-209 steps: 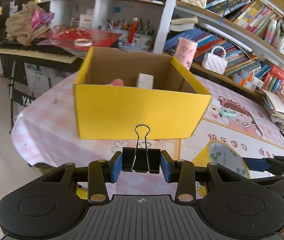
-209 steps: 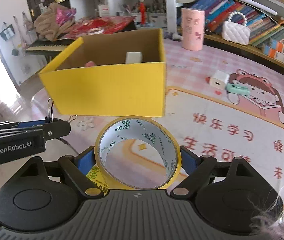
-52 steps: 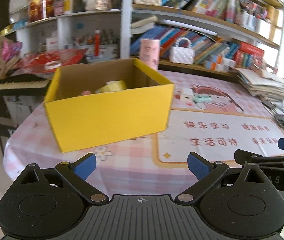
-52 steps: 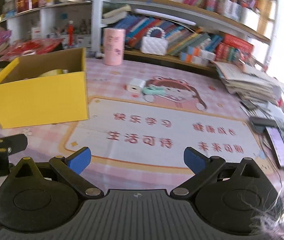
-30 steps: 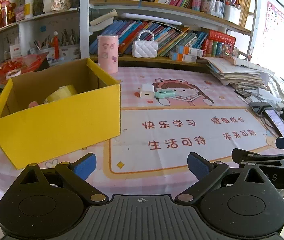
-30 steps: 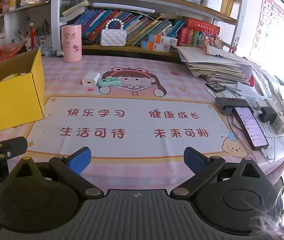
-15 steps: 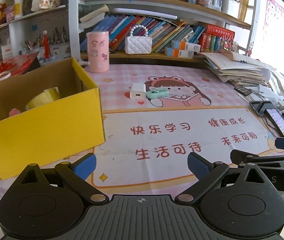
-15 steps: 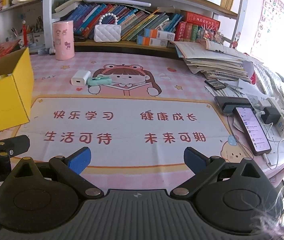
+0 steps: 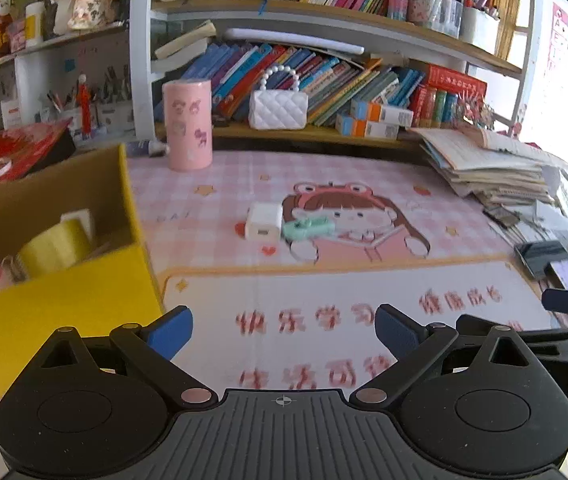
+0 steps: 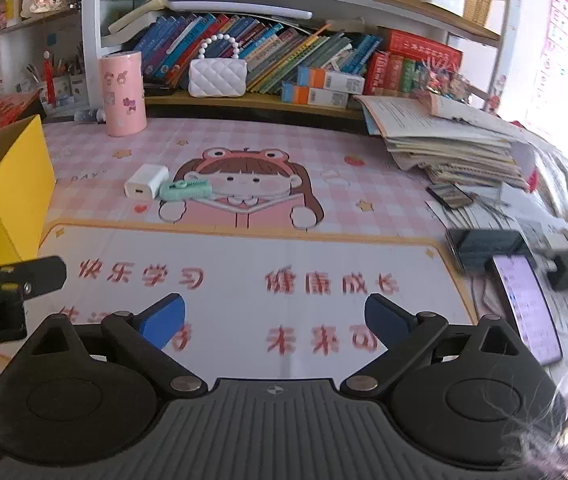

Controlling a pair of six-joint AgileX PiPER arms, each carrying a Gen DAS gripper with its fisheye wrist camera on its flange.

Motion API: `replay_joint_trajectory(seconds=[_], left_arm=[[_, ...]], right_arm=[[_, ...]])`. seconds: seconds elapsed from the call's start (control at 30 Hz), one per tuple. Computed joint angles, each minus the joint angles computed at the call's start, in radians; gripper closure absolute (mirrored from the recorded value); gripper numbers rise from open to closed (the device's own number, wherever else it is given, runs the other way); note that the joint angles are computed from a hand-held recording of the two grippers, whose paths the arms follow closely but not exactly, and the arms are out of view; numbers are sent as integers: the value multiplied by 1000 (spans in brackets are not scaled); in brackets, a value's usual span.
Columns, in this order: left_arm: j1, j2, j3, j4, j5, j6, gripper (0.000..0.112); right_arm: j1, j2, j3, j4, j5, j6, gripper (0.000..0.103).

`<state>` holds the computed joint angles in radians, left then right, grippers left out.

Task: Organize objects
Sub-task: 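Move both tools back toward the white charger and green tape dispenser, then grasp the white charger with the left gripper while the right grasps the green tape dispenser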

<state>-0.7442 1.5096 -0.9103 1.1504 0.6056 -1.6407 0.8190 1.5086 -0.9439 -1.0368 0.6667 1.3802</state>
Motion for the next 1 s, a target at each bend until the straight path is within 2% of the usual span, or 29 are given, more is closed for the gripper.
replay_joint_trajectory(seconds=[0.27,0.47,0.5,0.63,0.73,1.0], left_arm=[[44,153,-190,-7,23,45,15],[108,264,-340,-100,38,174,25],[119,285,-368,-115,45,193,31],[167,377,-482,-169,64,273,44],[214,455,-583,-263,72,355,52],[281,678,-865,-438,134,541,57]], right_arm=[[-208,66,-65,98,-234,-248,13],[-306,145,-138,312,-355,-516,18],[-317,164,-153,351,-371,-566,18],[-343,227,-206,500,-415,-765,22],[-354,280,-264,615,-424,-908,22],[-386,355,-347,869,-433,-1184,22]])
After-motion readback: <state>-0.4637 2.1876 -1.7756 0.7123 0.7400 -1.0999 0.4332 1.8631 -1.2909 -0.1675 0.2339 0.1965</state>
